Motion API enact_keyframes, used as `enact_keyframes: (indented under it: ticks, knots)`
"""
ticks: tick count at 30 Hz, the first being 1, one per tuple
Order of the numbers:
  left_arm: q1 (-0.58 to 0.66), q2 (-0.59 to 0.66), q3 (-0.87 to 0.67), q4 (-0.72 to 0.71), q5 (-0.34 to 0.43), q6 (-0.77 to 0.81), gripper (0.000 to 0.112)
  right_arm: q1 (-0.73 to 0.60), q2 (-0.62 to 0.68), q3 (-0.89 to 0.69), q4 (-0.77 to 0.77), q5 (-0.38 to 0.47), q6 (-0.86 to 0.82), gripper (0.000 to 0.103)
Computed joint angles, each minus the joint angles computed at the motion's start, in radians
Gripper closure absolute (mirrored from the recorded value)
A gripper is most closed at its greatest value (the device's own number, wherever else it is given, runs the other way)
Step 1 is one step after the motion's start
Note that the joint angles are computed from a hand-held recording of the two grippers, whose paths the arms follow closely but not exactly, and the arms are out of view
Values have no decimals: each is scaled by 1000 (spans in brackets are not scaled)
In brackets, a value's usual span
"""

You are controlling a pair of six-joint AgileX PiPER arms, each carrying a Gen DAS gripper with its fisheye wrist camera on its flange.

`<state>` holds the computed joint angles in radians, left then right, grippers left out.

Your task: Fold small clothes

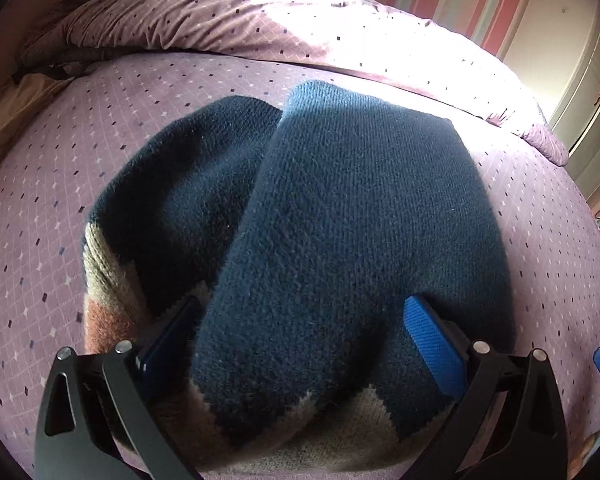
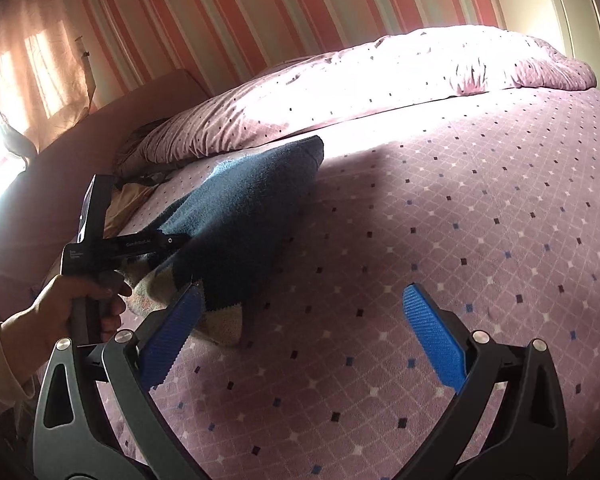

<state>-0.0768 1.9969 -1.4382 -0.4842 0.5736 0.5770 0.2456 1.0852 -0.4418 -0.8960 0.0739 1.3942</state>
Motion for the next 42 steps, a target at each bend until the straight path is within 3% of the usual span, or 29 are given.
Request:
enact_keyframes:
  ticks: [2, 4, 5, 6, 9, 12, 15, 18, 20, 23, 24, 26, 29, 30, 31, 33, 36, 38, 40, 42]
  knots:
    - [1, -35, 42, -65, -29, 81, 14, 10, 0, 1, -92, 2, 105, 3]
    - [-16, -74, 82, -54, -70, 96, 42, 28, 6, -3, -187, 16, 209, 3]
    - [-15, -91, 99, -70, -83, 116, 48, 41, 10, -4, -245, 25, 271, 3]
    - [-11, -101, 105, -77, -85, 126, 63, 53, 13, -8, -289, 35, 320, 3]
    - [4, -104, 104, -82, -87, 147, 90, 112, 30, -25, -397, 85, 445, 3]
    - [8, -123, 126, -90, -105, 166, 97, 155, 84, -64, -466, 104, 533, 3]
    - [19, -181, 186, -95, -168, 174, 97, 223, 179, -156, -378, 184, 435, 3]
    - [53, -269, 280, -187, -248, 312, 97, 238, 259, -251, -302, 195, 352, 3]
    - [104, -303, 322, -258, -259, 389, 97, 255, 306, -317, -257, 212, 304, 3]
    - [166, -226, 294, -188, -215, 330, 97, 292, 417, -448, -136, 275, 166, 3]
    - [184, -191, 280, -220, -195, 363, 97, 301, 469, -499, -78, 303, 99, 3]
    - [186, -179, 308, -334, -239, 513, 93, 316, 585, -604, 28, 371, -21, 3]
    - [167, -162, 315, -347, -288, 558, 77, 326, 736, -723, 142, 485, -163, 3]
    - [169, -156, 316, -350, -303, 555, 61, 326, 764, -738, 151, 509, -179, 3]
    - [173, -155, 323, -385, -322, 586, 46, 322, 778, -734, 148, 505, -182, 3]
    - [183, -145, 317, -408, -337, 600, 34, 306, 774, -710, 155, 468, -192, 3]
    - [207, -146, 306, -445, -296, 647, 34, 298, 735, -728, 210, 487, -294, 3]
    - [201, -152, 312, -463, -307, 687, 34, 293, 697, -729, 147, 488, -273, 3]
    - [201, -153, 310, -447, -301, 671, 33, 280, 714, -792, 111, 543, -268, 3]
    - [204, -151, 310, -464, -301, 685, 31, 218, 744, -863, 201, 540, -347, 3]
